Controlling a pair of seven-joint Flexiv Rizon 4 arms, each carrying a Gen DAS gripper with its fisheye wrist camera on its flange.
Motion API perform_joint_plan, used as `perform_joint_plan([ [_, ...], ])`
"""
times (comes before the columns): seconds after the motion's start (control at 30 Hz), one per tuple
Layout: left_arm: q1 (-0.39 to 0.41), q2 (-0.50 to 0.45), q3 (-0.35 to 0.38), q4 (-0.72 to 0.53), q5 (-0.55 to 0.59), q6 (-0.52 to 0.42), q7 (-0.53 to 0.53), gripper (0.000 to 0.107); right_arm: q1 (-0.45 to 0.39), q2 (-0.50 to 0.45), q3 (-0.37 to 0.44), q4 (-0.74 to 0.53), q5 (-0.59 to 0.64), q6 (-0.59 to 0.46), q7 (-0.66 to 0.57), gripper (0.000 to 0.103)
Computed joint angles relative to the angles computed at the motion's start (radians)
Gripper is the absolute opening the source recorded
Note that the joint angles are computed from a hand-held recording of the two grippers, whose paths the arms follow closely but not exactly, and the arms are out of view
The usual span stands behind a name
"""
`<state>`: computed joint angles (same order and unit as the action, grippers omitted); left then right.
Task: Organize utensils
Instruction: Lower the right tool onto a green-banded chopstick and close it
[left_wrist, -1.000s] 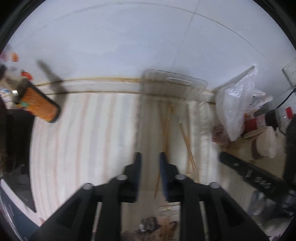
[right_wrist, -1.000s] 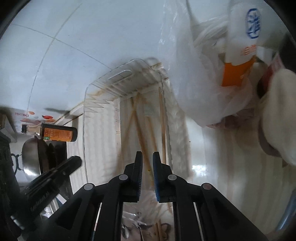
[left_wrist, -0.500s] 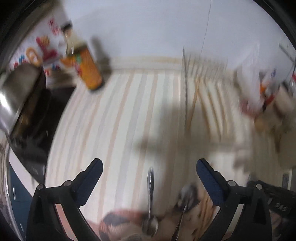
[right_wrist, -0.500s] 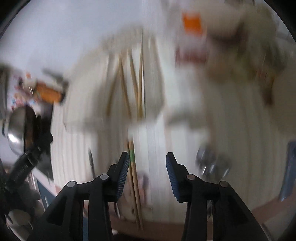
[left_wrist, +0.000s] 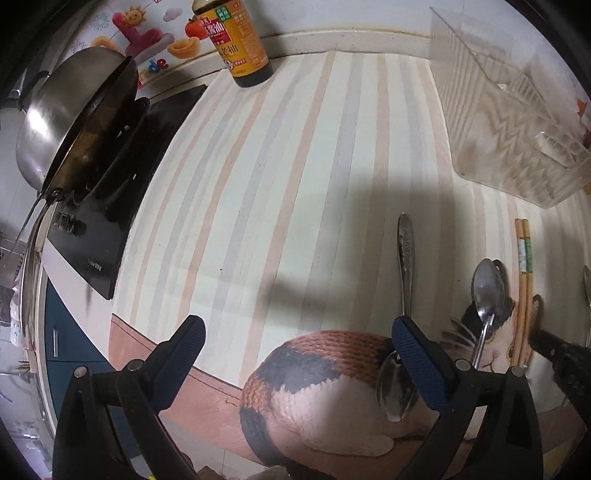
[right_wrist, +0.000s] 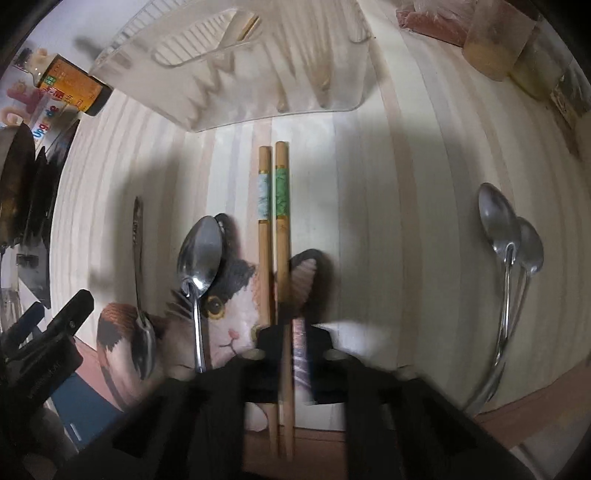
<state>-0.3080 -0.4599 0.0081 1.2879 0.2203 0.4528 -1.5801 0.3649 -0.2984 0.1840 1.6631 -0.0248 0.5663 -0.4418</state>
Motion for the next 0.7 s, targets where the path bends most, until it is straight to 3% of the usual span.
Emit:
perform_joint_plan([
  [0.2, -0.001, 0.008, -0.044, 0.011, -0.075, 0.009, 0.055, 0.103, -0.019, 0.091, -0.003, 0.131, -0.006, -0.006, 0.074, 0.000],
  [0.33, -0.044, 0.001, -0.037, 0.002, -0.027, 0.023, 0.077, 0.103, -0.074, 0.158, 0.020, 0.245, 0.180, 0.224, 0.026, 0.001],
  [0.47, -0.069, 0.002, -0.014, 0.006, 0.038, 0.037, 0.072, 0.103, -0.061, 0.123, 0.019, 0.220, 0.172, 0.311, -0.015, 0.017],
  [0.6, -0.055, -0.006, 0.000, 0.001, 0.044, 0.014, 0.054, 0.103, -0.035, 0.032, 0.020, 0.102, 0.129, 0.247, -0.053, 0.020],
  [0.7, -0.044, -0.002, 0.004, 0.008, 0.046, 0.001, 0.046, 0.103, -0.022, -0.019, 0.011, 0.021, 0.085, 0.117, -0.067, 0.020],
])
